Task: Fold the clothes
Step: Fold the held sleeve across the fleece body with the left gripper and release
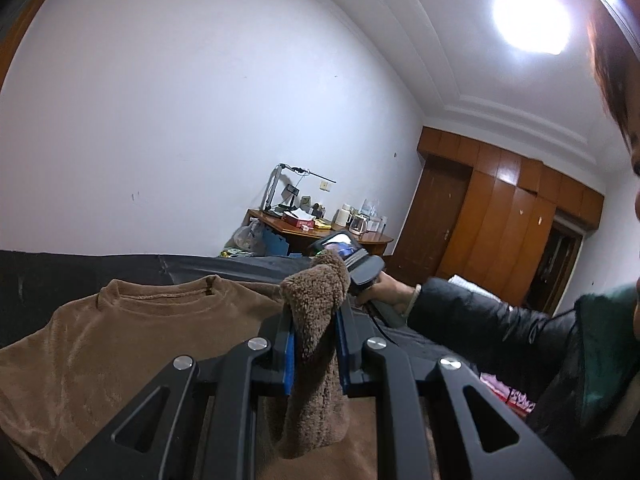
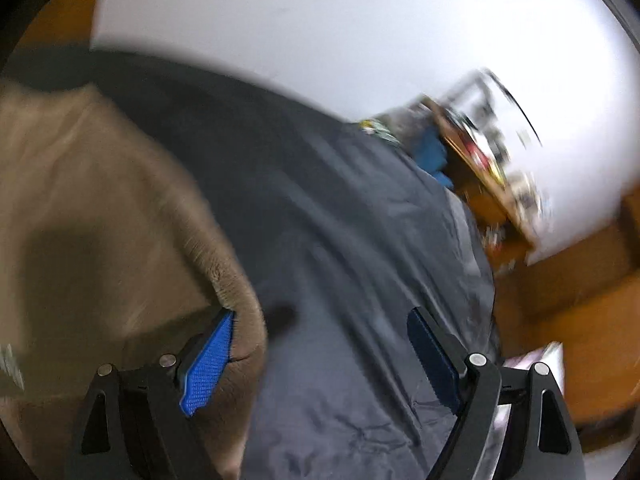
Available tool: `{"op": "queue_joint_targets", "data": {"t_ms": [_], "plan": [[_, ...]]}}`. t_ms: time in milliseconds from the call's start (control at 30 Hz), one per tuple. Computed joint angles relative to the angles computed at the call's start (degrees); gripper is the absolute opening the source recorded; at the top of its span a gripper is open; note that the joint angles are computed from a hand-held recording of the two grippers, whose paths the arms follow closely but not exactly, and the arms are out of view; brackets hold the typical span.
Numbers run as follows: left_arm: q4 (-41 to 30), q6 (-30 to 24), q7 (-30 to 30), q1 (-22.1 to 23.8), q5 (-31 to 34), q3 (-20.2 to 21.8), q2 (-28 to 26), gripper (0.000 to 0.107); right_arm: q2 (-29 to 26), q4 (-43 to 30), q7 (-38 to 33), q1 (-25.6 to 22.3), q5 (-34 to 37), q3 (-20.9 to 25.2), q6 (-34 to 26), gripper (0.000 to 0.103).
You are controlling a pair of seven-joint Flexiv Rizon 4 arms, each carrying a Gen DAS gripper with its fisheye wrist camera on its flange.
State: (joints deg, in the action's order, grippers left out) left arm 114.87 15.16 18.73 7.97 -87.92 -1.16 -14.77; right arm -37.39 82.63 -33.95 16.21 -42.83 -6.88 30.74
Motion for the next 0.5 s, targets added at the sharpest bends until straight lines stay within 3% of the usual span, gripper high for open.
{"op": "queue_joint_targets", "data": {"t_ms": [67,167,333,433,500], "plan": [[-1.26,-0.49,-1.00,0.25,0.33,-0.24,-0.93,0.018,1.38,2.38,5.12,0.43,-2.21,-1.86,-0.26,0.087],[-2.03,0.88,-1.83,0.00,0.34,-0.55,-1.31,0.018,1.52,3.10,6.86,-0.93,-2.42,-1.58,-0.82,0.087],[-3.59,0.14,-3.93,0.51,1.69,-1.11,-2.63,0.018,5.89,9.87,10.77,-3.70,-3.61,0.21,14.13,0.087],[-3.67,-0.27,-4.29,0.42,1.81,-1.50,-2.59,0.018,6.04,9.23,5.60,-5.22,0.29,2.70,19.32,0.087],[-3.41,1.23,-3.89,-0.24,1.29,-1.62,-2.06,0.018,4.36,6.32,-0.35,-5.15,3.67,4.09,18.89,0.087]]}}
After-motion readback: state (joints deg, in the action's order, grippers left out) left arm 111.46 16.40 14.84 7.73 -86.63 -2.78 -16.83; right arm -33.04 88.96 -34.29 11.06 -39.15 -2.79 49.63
